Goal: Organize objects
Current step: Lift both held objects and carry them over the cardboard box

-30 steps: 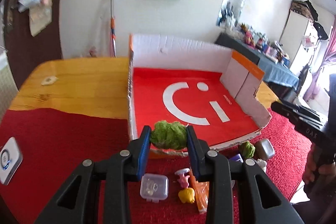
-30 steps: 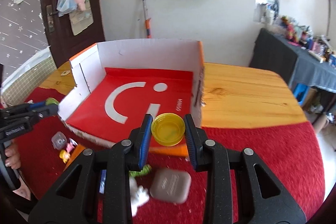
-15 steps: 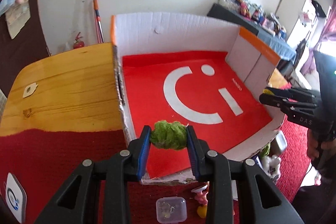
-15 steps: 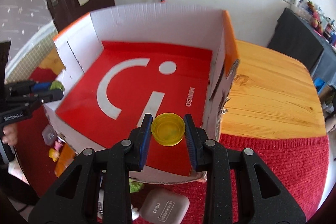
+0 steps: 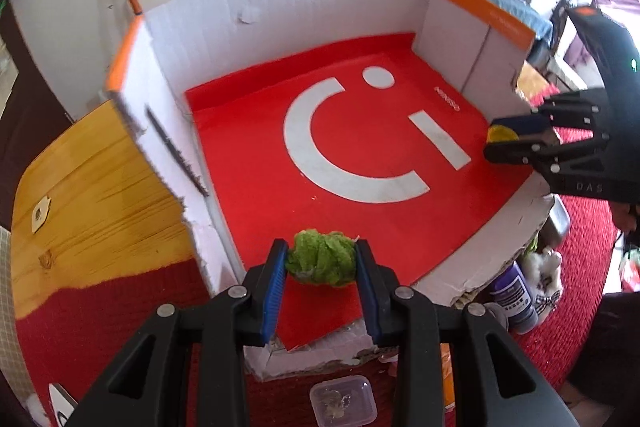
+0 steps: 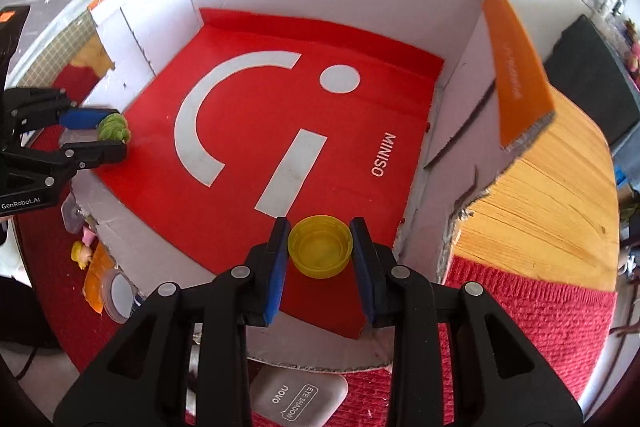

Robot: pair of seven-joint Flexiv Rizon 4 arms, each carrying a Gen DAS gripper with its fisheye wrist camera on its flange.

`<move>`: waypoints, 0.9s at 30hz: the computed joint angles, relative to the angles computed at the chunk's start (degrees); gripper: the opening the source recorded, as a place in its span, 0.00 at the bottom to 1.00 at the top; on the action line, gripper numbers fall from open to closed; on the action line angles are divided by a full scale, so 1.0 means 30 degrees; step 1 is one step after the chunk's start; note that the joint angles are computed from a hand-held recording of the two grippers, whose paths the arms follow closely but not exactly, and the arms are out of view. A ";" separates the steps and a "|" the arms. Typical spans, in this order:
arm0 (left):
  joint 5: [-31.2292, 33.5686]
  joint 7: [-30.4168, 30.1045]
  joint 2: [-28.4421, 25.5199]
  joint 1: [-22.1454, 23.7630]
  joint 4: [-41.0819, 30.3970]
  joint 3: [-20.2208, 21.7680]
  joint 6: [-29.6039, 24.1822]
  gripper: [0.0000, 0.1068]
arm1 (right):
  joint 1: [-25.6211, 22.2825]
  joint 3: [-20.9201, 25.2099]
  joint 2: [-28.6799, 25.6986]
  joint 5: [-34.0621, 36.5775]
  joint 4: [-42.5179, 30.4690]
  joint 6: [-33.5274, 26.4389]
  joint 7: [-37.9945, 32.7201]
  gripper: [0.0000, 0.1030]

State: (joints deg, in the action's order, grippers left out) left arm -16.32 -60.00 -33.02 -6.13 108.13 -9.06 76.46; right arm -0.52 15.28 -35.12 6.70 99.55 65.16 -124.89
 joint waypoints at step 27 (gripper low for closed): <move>0.1933 0.0055 -0.0412 -0.0986 -0.1595 0.1295 -0.2386 0.36 | 0.0228 -0.1009 0.0845 -0.1545 0.0466 -0.1314 -0.1346 0.28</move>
